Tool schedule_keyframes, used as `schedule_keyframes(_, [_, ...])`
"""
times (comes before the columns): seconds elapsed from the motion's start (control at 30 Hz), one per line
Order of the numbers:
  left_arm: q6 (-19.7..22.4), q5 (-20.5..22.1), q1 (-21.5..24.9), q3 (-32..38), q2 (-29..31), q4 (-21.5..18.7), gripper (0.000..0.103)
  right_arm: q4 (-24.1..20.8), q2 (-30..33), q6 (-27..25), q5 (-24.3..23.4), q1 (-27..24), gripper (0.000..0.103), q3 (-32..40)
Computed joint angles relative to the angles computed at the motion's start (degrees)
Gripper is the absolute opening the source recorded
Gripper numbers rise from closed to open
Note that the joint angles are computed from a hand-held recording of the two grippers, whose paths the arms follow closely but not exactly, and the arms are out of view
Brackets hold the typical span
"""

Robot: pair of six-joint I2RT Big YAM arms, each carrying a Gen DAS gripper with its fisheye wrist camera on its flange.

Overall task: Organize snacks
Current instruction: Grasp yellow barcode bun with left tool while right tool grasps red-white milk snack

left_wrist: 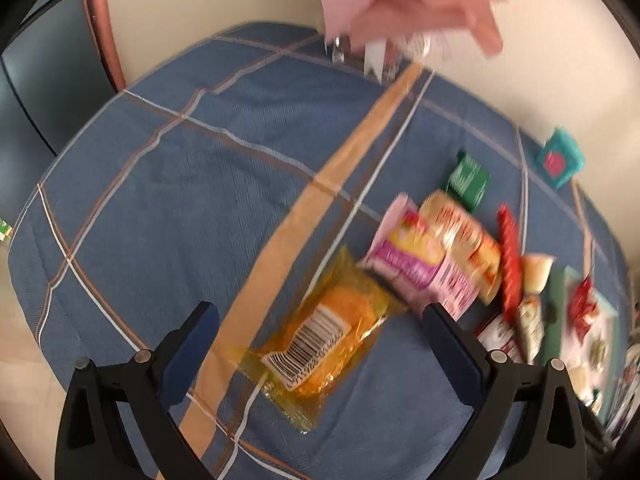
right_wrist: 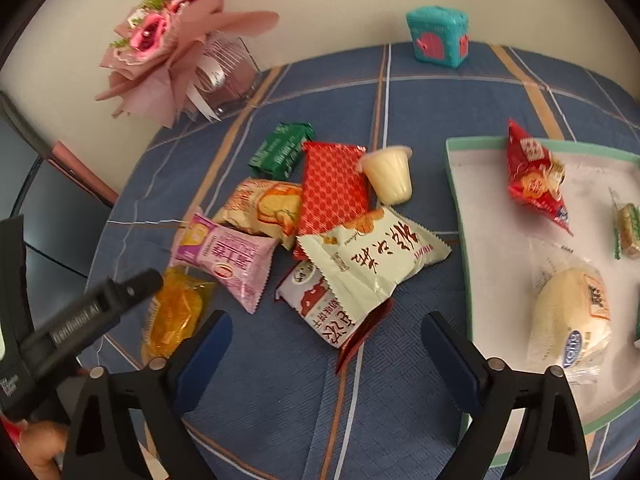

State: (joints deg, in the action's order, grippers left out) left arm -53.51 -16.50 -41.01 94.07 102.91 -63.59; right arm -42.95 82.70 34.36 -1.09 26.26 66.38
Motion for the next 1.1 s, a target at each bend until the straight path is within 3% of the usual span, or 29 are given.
schedule_keyframes(0.2, [0.6, 3.2, 0.2, 0.1, 1.4, -0.1, 0.1, 0.4, 2.1, 1.9, -1.3, -0.8, 0.092, 0.4])
schedule_keyframes(0.27, [0.8, 3.9, 0.4, 0.2, 1.9, -0.5, 0.095, 0.6, 3.0, 2.3, -1.2, -0.9, 0.091, 1.0])
schedule_keyframes(0.33, [1.1, 4.4, 0.4, 0.6, 2.4, -1.2, 0.083, 0.4, 4.0, 2.7, -0.9, -0.8, 0.091, 1.8])
schedule_keyframes(0.63, [2.4, 6.1, 0.6, 1.8, 3.7, -2.0, 0.066, -1.3, 8.2, 3.4, 3.1, 0.3, 0.091, 5.6])
schedule_keyframes(0.9, [2.2, 7.8, 1.0, 0.2, 3.6, -1.2, 0.064, -4.5, 12.2, 1.7, 6.9, 1.3, 0.087, 9.3])
schedule_keyframes(1.0, [2.0, 8.0, 1.0, -0.1, 3.8, -0.9, 0.064, -4.5, 12.0, 0.5, 6.7, 1.6, 0.075, 9.2])
schedule_keyframes(1.1, [1.8, 8.2, 1.0, -0.6, 3.6, -0.6, 0.064, -5.1, 11.5, -1.4, 7.0, 2.1, 0.072, 8.9])
